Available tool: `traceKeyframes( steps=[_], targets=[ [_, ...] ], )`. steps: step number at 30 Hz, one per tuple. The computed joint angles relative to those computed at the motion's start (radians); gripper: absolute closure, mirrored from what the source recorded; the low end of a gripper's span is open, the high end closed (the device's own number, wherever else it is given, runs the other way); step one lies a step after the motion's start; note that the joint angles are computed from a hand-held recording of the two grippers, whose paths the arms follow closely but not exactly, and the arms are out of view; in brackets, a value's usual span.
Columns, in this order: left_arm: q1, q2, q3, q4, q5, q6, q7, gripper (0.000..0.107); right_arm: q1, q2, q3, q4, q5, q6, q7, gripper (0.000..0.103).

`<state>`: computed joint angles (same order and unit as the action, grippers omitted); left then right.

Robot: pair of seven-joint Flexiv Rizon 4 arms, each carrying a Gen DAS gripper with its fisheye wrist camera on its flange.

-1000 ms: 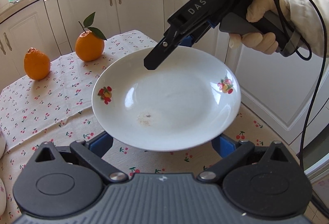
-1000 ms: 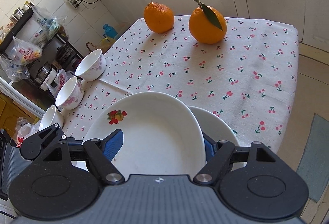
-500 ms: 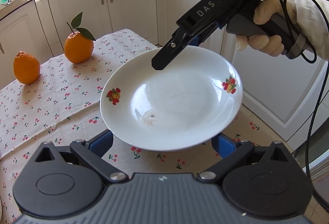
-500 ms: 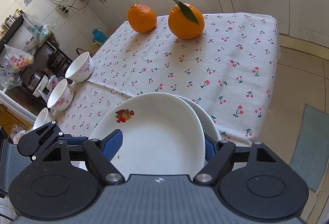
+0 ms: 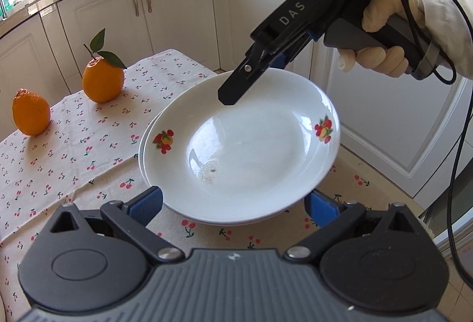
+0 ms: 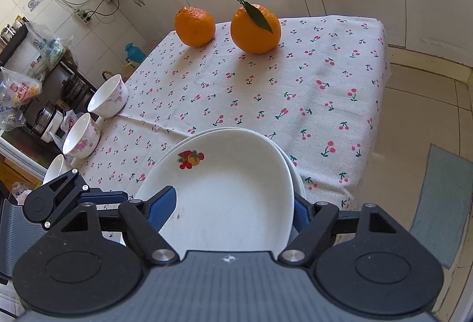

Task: Organize plates and bowls
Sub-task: 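Lower the white plate onto the plate stack and open the right tool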

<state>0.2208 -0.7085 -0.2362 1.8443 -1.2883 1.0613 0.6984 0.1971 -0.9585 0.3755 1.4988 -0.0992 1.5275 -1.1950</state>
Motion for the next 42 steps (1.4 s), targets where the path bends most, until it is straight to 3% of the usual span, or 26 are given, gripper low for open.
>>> traceKeyframes(
  steps=[26, 34, 38, 42],
  targets=[
    [0.005, -0.015, -0.005, -0.009, -0.026, 0.018, 0.016, 0.005, 0.129, 0.093, -0.175, 0.083, -0.028, -0.041, 0.131, 0.019],
    [0.012, -0.001, 0.0, 0.001, -0.063, -0.014, 0.045, 0.005, 0.184, 0.122, -0.238, 0.129, -0.063, -0.028, 0.194, 0.01],
    [0.019, 0.01, 0.012, 0.007, -0.079, -0.054, 0.061, 0.005, 0.278, 0.15, -0.351, 0.171, -0.093, -0.005, 0.272, 0.002],
    [0.02, 0.016, 0.026, 0.009, -0.095, -0.079, 0.075, 0.005, 0.404, 0.17, -0.495, 0.211, -0.132, 0.003, 0.382, 0.0]
  ],
)
